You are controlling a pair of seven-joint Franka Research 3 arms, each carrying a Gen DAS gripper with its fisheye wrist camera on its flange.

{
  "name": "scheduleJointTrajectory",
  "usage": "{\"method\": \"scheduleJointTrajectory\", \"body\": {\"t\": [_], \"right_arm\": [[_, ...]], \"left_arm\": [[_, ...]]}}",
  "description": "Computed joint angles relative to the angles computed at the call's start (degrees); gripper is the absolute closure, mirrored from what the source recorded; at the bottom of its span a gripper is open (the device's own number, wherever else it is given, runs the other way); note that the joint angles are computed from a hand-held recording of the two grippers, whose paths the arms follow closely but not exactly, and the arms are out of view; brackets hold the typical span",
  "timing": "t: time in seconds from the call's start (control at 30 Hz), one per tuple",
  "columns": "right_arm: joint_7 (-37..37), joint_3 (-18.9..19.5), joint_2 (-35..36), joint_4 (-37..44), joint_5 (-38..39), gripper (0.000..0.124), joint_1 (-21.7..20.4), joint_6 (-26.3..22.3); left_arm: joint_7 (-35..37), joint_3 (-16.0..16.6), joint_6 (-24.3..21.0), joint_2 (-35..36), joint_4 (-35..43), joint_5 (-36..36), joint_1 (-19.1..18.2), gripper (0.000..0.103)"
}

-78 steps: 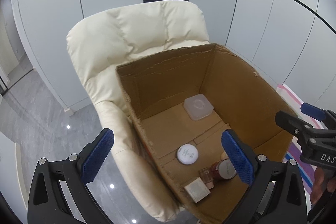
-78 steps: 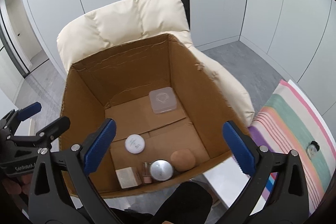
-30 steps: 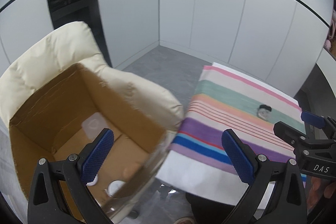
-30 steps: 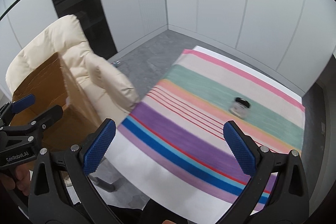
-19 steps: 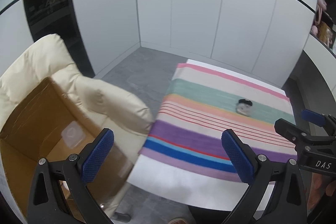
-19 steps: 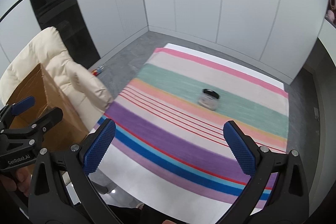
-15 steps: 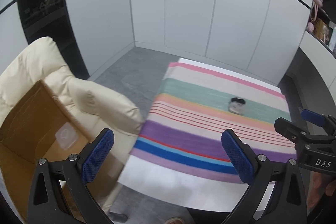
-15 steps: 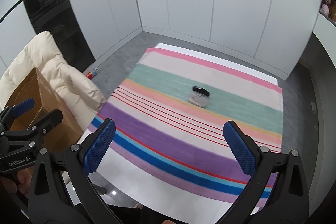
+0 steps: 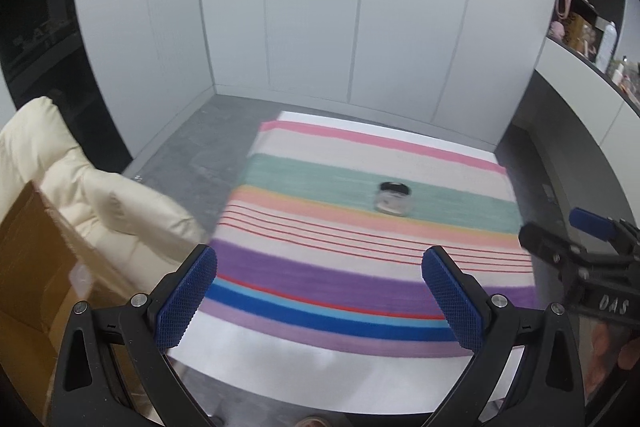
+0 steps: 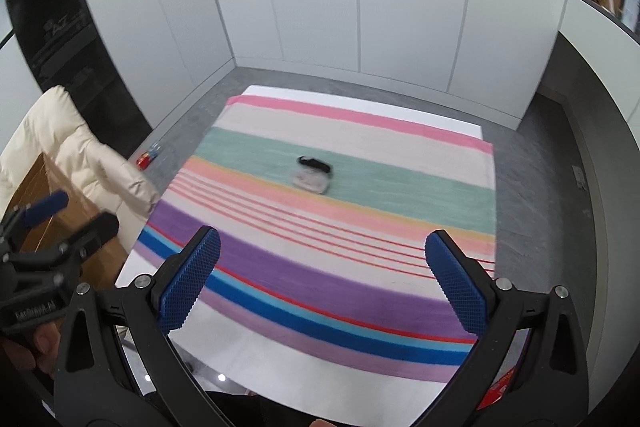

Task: Organize objects
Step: 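Withdraw both tools from the box back over the striped rug, then reach both tools toward the clear container with black lid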

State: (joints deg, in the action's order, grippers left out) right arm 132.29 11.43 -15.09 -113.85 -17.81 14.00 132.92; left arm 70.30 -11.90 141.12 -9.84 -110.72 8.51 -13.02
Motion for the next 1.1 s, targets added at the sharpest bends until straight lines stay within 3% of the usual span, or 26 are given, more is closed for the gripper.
{"method": "scheduleJointTrajectory", "body": {"t": [0.13, 0.2, 0.27, 0.4, 0.5, 0.7, 0.77, 0.87, 1.1], "right_arm": [[-0.26, -1.21, -1.79, -1.80, 0.49, 0.021, -1.31, 0.25], [-0.30, -1.53, -2.66, -3.18, 0.71, 0.021, -2.13, 0.47], [-0.50, -1.67, -2.85, -4.09, 0.43, 0.021, -3.14, -0.36], [-0.52, -1.77, -1.54, -4.45, -1.62, 0.021, -4.91, -2.19], [-1.52, -2.98, -0.23, -5.08, -1.03, 0.021, -5.17, -1.20], [-3.07, -4.86, 6.18, -3.91, -0.35, 0.021, -5.07, 2.21], [-3.16, -5.64, 8.71, -3.07, -0.10, 0.023, -4.81, 3.45], [-3.27, -6.99, 12.82, -1.23, 0.55, 0.025, -4.18, 5.23], [-5.81, -9.75, 21.13, 4.15, 1.09, 0.031, -1.68, 8.07]], "left_arm": [[-0.36, -1.53, 0.81, 2.16, 1.38, 1.87, -1.05, 0.000], [-2.12, -2.35, -1.46, 4.13, 3.40, 2.90, -1.62, 0.000], [-1.78, -2.25, -1.35, 5.38, 3.79, -0.78, -2.54, 0.000], [-4.54, -3.79, -2.93, 10.30, 6.76, 6.37, -4.09, 0.001], [-3.65, -3.65, -2.65, 14.50, 9.36, 4.97, -4.78, 0.002], [-5.07, -2.25, -1.94, 24.55, 17.40, 10.72, -6.53, 0.010], [-3.87, -2.13, -2.24, 27.75, 20.19, 10.18, -6.57, 0.011], [-1.55, -2.02, -2.38, 32.64, 24.13, 8.59, -6.30, 0.021], [2.35, -1.56, 1.94, 39.55, 29.37, 7.81, -6.50, 0.025]]}}
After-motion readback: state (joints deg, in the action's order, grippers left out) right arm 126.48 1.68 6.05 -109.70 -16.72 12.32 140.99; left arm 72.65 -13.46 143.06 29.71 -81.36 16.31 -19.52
